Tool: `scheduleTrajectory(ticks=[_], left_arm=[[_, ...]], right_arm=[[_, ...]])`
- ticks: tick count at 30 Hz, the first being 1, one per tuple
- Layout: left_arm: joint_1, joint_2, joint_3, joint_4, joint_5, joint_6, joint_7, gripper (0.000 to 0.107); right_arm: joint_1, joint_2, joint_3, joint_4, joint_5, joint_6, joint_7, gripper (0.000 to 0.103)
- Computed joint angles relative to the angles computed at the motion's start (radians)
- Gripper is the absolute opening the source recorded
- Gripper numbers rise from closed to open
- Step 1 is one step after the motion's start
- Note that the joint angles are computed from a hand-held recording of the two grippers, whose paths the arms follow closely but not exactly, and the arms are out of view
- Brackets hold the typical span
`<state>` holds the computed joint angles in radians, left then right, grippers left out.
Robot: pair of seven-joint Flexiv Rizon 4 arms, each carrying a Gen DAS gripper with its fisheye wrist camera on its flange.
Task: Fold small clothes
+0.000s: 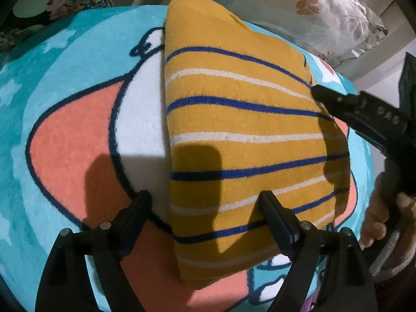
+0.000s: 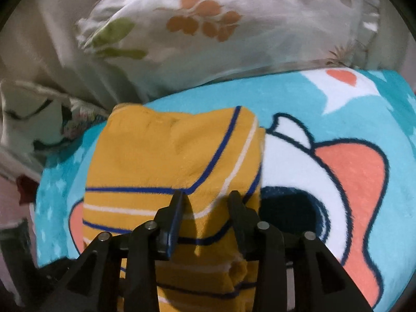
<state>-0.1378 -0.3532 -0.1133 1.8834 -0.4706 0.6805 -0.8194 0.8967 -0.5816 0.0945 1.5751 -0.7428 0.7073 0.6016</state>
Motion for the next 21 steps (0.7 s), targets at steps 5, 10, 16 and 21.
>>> scheduleTrajectory(ticks=[5,10,16,21], left_arm=[[0.007,0.003,-0.001,0.007,-0.009,0.000,0.026,0.086],[0.000,0.044,0.008,0.059,-0.017,0.036,0.011,0.086],[-0.004,0.127,0.033,0.160,-0.022,0.089,-0.023,0.086],[-0.017,0.201,0.048,0.248,-0.008,0.128,-0.051,0.086]], right_arm=[[0.058,0.015,0.018,-0.059,-0.004,-0.180,-0.014,0.039],[0.082,-0.022,0.052,-0.108,0.049,-0.242,-0.081,0.039],[0.098,0.007,0.057,-0.007,0.054,-0.141,0.013,0.047],[0.105,0.042,0.085,0.041,0.055,-0.131,0.018,0.048]])
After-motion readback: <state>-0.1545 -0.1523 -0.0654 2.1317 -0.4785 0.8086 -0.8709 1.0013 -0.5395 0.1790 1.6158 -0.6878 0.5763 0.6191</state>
